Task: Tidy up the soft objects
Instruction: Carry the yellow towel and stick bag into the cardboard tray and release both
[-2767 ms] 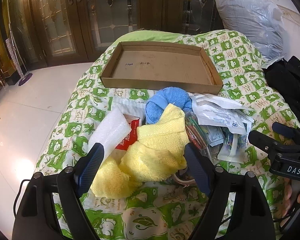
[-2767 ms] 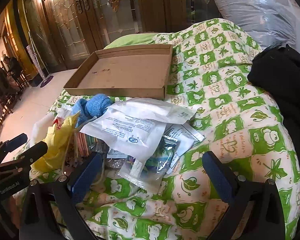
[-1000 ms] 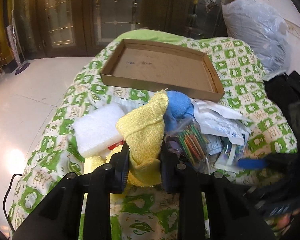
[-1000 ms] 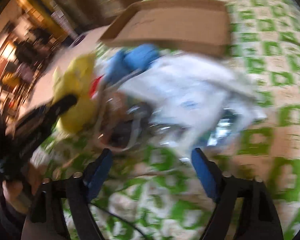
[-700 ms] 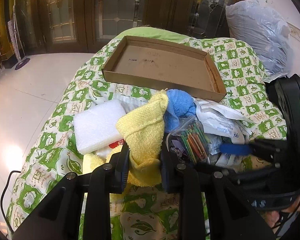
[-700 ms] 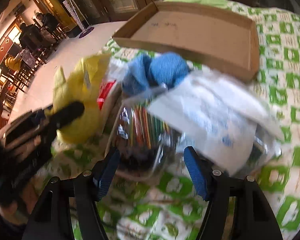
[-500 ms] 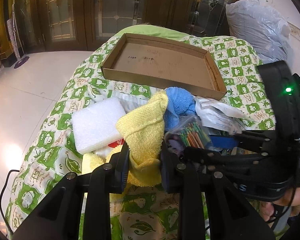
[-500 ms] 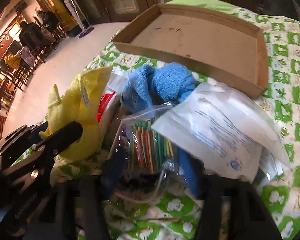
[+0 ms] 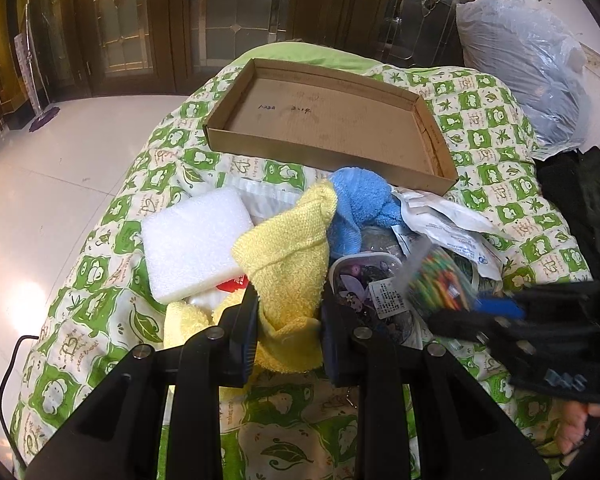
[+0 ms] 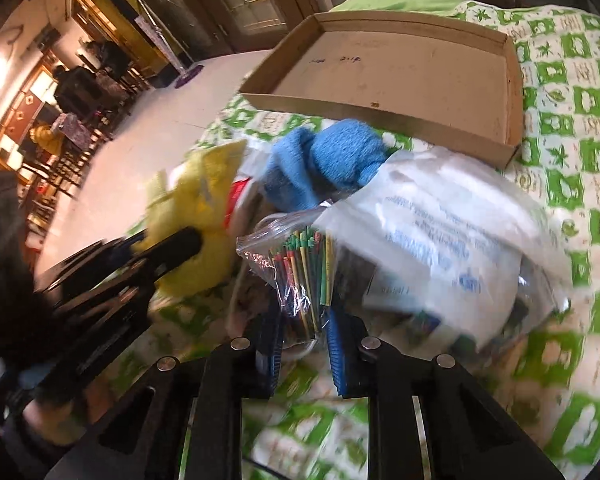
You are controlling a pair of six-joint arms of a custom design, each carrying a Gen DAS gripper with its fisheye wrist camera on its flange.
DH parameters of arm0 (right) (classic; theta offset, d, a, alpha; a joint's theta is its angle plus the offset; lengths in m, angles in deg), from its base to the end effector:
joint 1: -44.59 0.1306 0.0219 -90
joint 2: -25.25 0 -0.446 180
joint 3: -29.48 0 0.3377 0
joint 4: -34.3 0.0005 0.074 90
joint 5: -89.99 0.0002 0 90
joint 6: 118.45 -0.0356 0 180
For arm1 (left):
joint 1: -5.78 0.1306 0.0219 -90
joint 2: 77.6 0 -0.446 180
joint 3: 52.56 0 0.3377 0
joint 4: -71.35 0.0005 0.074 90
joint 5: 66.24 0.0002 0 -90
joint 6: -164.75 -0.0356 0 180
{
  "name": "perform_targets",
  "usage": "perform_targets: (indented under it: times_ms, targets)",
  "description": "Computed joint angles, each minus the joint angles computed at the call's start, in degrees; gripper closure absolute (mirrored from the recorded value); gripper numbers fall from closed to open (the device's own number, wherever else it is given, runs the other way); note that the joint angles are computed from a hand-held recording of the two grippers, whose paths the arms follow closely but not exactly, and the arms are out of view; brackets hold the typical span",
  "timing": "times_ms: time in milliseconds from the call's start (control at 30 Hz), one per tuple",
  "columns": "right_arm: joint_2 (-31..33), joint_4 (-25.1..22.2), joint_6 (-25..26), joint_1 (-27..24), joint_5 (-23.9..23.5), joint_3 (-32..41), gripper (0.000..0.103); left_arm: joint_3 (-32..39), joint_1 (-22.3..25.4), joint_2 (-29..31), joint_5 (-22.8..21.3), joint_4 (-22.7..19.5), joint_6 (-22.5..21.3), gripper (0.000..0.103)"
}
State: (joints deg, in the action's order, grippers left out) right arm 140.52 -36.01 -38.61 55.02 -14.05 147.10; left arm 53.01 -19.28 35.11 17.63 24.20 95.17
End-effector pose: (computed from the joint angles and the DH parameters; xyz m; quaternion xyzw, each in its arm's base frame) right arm 0.5790 0.1149 0.4471 -0.0257 0.9741 0.1519 0.1652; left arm 0.5384 -0.2481 0.4111 0.0221 0.9504 -0.0714 0.3020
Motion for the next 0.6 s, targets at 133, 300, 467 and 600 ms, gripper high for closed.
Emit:
perform_targets:
  times_ms: [133, 300, 467, 600]
  targets:
    - [-2.59, -0.01, 0.12, -1.03, -3.42, -1.64, 0.084, 1.62, 0.29, 0.09, 0.69, -2.03, 0.89, 0.079]
    - [-3.81, 0.96, -0.18, -2.34, -3.54, -0.03, 0.084, 4.45, 0.42, 0.32, 0.49, -4.24, 1.42, 0.079]
    - [-3.35, 0.95, 0.1, -4.28, -0.69, 3.05, 0.084, 9.32, 0.86, 2.12, 1.24, -5.79, 1.26, 0.079]
    - [-1.8, 1.5, -0.75, -5.48, 1.71, 5.14, 0.084, 14.62, 1.42, 5.1, 2.06, -8.18, 1.32, 0.079]
